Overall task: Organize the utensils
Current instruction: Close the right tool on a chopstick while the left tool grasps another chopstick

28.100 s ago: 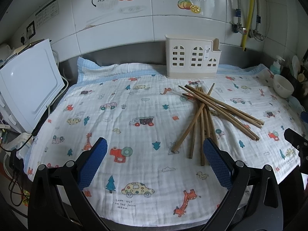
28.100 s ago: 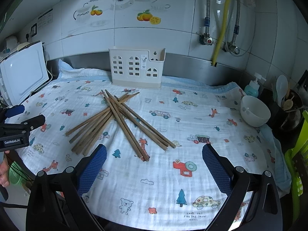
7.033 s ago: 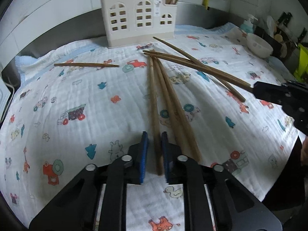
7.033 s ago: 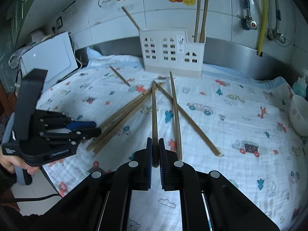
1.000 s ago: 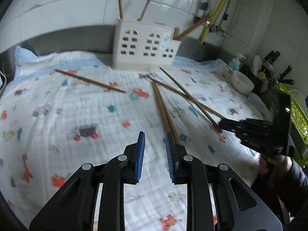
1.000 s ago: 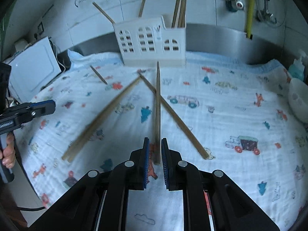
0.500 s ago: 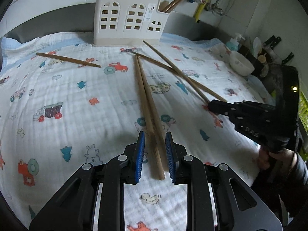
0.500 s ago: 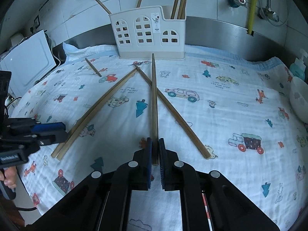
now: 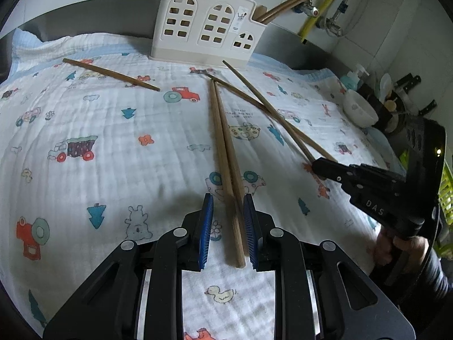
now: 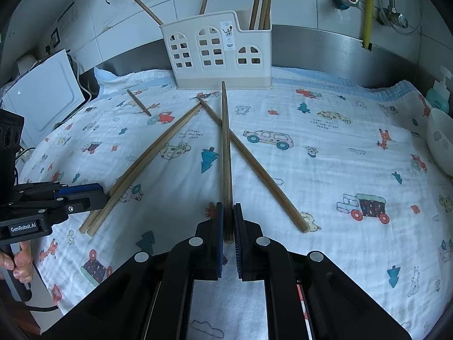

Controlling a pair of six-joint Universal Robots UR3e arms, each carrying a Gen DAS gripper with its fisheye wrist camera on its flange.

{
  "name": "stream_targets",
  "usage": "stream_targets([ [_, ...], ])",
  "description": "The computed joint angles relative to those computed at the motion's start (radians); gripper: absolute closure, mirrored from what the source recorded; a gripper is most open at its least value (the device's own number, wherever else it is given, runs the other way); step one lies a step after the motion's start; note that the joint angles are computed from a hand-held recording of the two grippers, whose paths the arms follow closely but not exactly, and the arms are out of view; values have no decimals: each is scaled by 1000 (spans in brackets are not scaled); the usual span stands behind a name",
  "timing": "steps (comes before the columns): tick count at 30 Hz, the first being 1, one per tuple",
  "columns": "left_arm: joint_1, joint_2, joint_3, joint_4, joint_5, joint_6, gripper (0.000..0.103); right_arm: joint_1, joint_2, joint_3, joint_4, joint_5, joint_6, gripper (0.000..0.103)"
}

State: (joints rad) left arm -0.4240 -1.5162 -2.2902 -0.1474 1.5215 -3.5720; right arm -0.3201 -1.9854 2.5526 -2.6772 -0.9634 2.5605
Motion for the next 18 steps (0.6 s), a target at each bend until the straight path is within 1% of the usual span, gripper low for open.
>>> stream_targets([
  [2, -2, -2, 2, -1, 5, -1, 81, -1, 0, 0, 2, 1, 1, 96],
  [5, -21, -13, 19, -23, 39, 0, 81, -1, 1, -1, 1, 0, 1, 96],
  [7, -25, -16, 16, -15, 48, -3, 82, -4, 2, 0, 2, 2, -2, 96],
  [13, -76, -63, 81, -59, 135, -20, 83, 6, 14, -1, -17, -10, 9, 96],
  [18, -181, -150, 181, -107, 295, -62, 84, 20, 32, -6, -39, -23, 18, 96],
])
